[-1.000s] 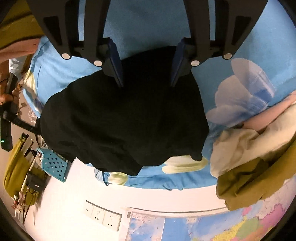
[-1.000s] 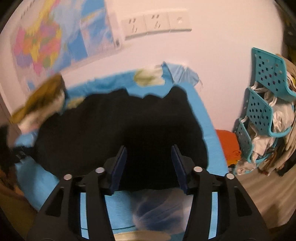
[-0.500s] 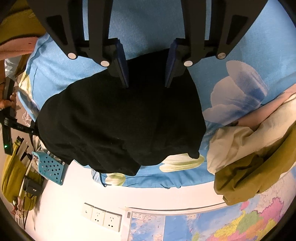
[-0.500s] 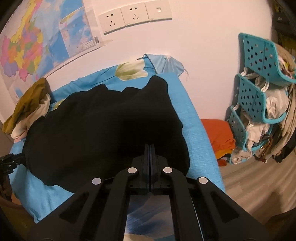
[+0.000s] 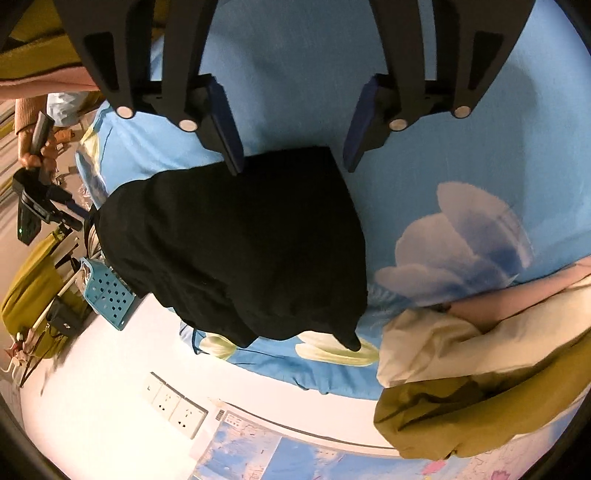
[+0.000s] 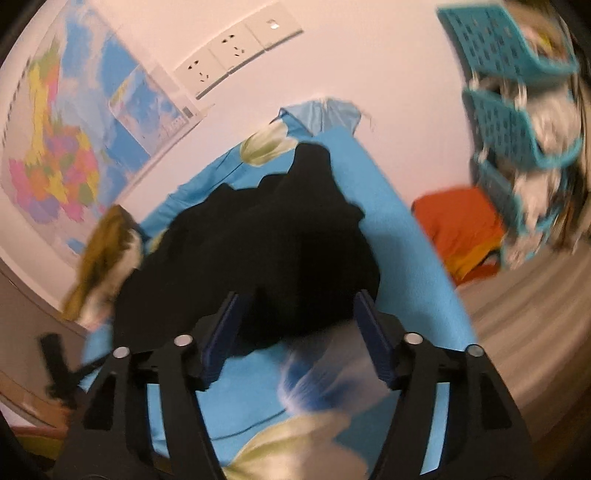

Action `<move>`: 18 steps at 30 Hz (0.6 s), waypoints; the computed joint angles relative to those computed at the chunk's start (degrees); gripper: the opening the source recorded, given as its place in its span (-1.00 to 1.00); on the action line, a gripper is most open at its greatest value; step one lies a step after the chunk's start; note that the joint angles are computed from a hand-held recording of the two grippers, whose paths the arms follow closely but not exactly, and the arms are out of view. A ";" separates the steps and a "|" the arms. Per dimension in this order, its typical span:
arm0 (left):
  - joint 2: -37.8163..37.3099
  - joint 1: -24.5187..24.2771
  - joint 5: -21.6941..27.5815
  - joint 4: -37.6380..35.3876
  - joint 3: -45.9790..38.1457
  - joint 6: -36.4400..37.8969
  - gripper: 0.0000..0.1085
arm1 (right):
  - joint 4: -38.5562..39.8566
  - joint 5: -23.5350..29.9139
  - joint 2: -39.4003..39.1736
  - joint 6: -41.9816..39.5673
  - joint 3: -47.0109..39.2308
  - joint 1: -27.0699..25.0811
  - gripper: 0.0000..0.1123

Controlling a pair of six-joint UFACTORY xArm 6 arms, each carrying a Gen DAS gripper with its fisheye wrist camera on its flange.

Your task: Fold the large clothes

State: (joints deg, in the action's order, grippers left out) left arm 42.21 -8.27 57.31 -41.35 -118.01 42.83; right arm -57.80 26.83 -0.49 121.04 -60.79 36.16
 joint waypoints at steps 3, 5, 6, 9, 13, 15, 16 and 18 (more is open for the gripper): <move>-0.56 0.13 0.62 -0.53 0.86 0.08 0.02 | -5.49 -8.00 0.50 9.09 1.67 -1.12 0.18; -0.32 0.32 1.90 -1.63 0.37 0.10 0.02 | -9.23 -11.48 2.16 14.06 0.96 -1.65 0.19; -0.20 0.27 1.95 -1.67 0.20 0.09 0.03 | -11.94 -13.38 3.41 17.37 0.14 -2.06 0.19; -0.88 0.16 2.04 -1.74 1.07 0.78 0.03 | -18.65 -18.56 6.88 25.52 -2.74 -3.61 0.19; -1.77 0.26 2.22 -2.94 2.26 1.78 0.06 | -22.51 -21.09 10.73 29.20 -7.17 -4.68 0.20; -1.88 0.22 2.52 -2.96 2.43 1.66 0.07 | -23.21 -21.98 12.59 29.82 -9.26 -5.33 0.27; -1.90 0.19 2.75 -2.83 2.48 1.62 0.08 | -23.24 -22.25 13.63 30.04 -10.50 -5.57 0.29; -1.37 0.28 3.43 -2.66 1.71 1.61 0.08 | -20.36 -22.03 14.54 26.77 -11.50 -5.61 0.43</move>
State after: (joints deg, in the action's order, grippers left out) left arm 40.84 -7.99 60.74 -44.00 -116.31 44.44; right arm -78.16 4.80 14.05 147.81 -72.29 30.55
